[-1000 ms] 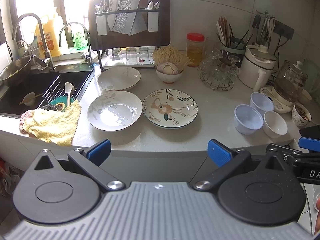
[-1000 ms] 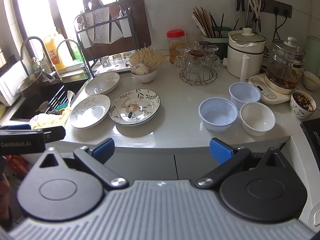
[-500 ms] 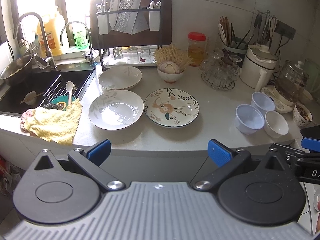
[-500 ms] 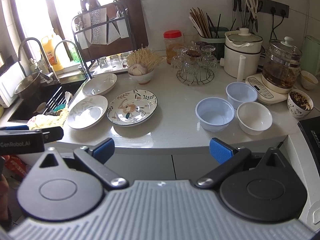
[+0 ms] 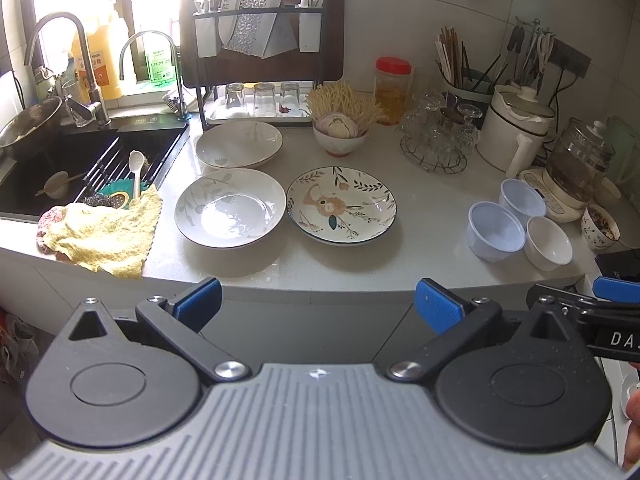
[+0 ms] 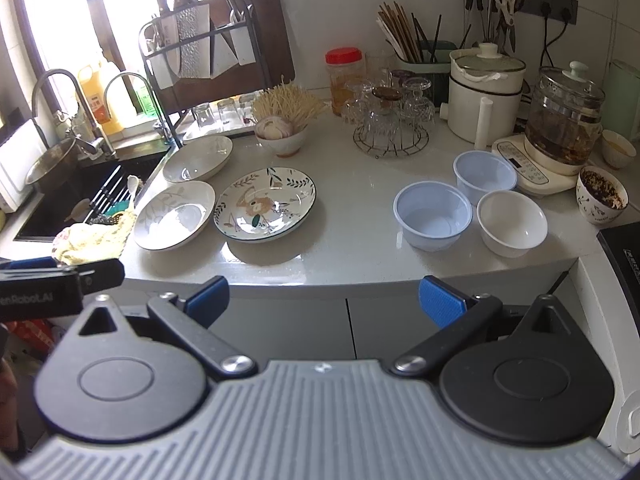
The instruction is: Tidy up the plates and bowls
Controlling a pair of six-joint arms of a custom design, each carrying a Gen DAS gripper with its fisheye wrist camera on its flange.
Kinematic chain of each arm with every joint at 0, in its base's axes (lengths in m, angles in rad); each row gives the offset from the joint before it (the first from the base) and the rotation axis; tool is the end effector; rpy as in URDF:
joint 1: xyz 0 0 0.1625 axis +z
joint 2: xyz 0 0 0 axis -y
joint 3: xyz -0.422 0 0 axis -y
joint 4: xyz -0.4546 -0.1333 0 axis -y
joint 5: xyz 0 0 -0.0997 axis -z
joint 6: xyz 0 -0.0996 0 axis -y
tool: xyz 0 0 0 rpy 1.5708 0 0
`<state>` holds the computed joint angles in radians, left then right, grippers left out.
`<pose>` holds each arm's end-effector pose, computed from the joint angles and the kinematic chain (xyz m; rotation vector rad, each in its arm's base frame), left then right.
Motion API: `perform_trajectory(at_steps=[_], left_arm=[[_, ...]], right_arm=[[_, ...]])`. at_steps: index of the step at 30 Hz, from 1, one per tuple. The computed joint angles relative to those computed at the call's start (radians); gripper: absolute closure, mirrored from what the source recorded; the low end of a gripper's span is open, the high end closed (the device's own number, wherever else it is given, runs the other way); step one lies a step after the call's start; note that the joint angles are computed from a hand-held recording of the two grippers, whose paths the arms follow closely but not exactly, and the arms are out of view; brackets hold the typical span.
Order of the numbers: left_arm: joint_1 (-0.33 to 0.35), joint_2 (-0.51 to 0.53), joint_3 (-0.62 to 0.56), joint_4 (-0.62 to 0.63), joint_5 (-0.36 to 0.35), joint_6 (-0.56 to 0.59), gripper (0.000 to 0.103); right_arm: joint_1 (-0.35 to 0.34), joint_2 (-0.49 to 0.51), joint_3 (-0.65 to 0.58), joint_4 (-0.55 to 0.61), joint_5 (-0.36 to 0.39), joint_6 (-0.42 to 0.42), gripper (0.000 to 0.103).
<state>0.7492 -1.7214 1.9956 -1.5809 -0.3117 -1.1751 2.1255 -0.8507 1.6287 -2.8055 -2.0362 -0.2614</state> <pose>-0.1834 -0.4821 0.4011 -0.1629 2.0246 -1.0924 0.4602 -0.5746 0.1248 0.9223 -2.5032 0.7047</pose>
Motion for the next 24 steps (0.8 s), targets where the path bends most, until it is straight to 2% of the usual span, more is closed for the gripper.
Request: perform_trajectory(at_steps=[10,18,24], left_arm=[[0.033,-0.014,-0.019,0.01,-0.02,0.031,0.0],[0.095,-0.03,-0.032,-0.095,-0.038,0.205,0.0],[0.178,-0.009,-0.085,-0.179,-0.06,0.33,0.0]], right_arm=[[0.013,0.037,-0.031,0.02,-0.009,0.034,0.0],[0.028,0.108,-0.101,0.059,-0.007,0.081,0.0],[0.045,0.193,-0.199,0.088,-0.015,0.098,0.0]])
